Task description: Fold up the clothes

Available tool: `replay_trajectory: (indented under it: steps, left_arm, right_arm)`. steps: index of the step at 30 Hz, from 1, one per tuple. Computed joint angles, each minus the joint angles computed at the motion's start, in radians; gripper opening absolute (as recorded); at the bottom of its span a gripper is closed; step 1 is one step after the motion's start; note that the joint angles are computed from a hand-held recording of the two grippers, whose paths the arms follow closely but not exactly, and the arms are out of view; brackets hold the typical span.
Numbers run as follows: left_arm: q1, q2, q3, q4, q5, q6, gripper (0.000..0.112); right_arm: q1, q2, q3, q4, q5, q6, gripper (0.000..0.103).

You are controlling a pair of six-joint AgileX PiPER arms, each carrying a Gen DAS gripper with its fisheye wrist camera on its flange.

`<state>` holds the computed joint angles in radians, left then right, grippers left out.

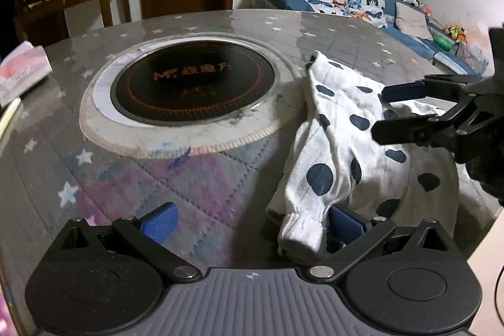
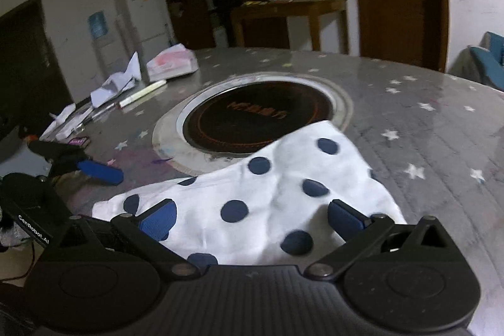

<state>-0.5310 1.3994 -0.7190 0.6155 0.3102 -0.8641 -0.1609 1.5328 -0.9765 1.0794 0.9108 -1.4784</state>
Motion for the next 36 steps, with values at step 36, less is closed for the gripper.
replay_trajectory:
  steps: [36]
  left_arm:
    - [-0.012,0.111,-0.218,0.335,0.05,-0.171,0.103]
  right_arm:
    - [-0.052,-0.155,0.21,0.113,-0.23,-0.129,0.103]
